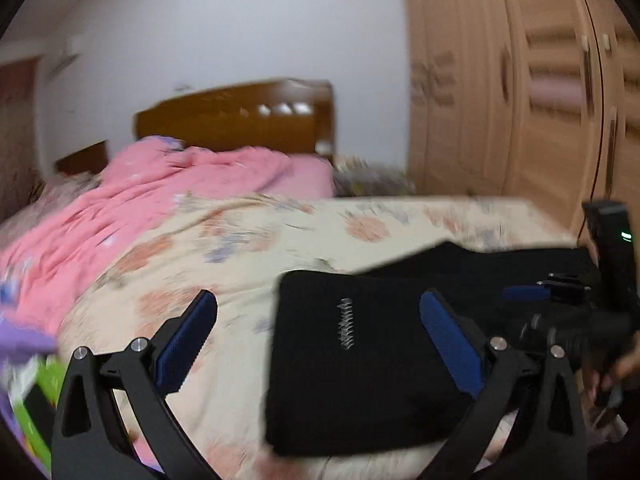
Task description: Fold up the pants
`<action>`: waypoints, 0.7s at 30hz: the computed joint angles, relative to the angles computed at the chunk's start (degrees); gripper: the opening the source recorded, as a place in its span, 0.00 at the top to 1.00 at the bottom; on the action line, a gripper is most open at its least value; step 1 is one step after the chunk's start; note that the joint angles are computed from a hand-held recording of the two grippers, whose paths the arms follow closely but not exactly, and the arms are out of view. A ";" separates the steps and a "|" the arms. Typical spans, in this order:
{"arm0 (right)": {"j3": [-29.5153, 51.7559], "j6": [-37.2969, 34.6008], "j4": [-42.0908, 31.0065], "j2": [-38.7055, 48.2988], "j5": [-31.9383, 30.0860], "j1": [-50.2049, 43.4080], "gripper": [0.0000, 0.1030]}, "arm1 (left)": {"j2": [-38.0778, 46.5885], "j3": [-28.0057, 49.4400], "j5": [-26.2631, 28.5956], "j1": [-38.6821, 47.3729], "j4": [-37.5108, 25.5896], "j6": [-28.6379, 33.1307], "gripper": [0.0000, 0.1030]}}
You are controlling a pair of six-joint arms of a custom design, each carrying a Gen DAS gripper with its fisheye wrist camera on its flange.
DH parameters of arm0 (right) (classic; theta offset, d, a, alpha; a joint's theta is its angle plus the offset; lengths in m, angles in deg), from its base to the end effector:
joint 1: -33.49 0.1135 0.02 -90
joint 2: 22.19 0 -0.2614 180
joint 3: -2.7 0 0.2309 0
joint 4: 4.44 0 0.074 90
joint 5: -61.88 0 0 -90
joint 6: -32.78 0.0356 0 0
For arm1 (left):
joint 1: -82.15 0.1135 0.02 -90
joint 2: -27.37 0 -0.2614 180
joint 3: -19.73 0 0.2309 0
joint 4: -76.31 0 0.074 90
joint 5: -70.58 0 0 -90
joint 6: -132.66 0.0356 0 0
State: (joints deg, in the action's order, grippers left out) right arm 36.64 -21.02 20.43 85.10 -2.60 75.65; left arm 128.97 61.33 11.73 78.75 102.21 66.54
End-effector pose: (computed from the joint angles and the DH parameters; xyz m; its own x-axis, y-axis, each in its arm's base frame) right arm 0.1839 0.1458 0.0624 -0.6806 0.1028 -0.7254 0.0098 0.9913 0.1312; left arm 0.2729 -0.0347 0.1110 -0.3181 0.3660 -0.8746 0.6640 0.7445 0.0700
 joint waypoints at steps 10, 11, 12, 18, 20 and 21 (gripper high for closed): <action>-1.94 -4.06 12.80 13.14 1.67 1.83 0.16 | 28.51 23.90 -9.97 -7.64 -13.15 -1.03 0.01; -2.03 -3.73 13.46 13.59 2.09 2.13 0.16 | 27.50 24.43 -11.97 -8.26 -15.58 -0.57 0.01; -2.13 -3.48 14.05 14.02 2.51 2.36 0.16 | 26.38 24.72 -13.95 -8.97 -17.76 -1.02 0.01; -1.66 -3.32 12.95 13.29 2.67 2.10 0.16 | 13.43 24.35 -8.89 -12.07 -25.00 -4.03 0.02; -1.91 -3.44 13.62 13.54 2.34 1.89 0.16 | 17.85 32.74 -12.03 -14.60 -29.99 -4.07 0.02; -1.93 -3.48 13.60 13.47 2.23 1.81 0.16 | 22.51 39.69 -12.87 -15.20 -34.91 -4.15 0.02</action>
State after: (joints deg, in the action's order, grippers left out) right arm 34.72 -24.50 34.03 98.58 -0.36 77.46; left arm 151.48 101.02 -1.14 63.55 67.30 62.40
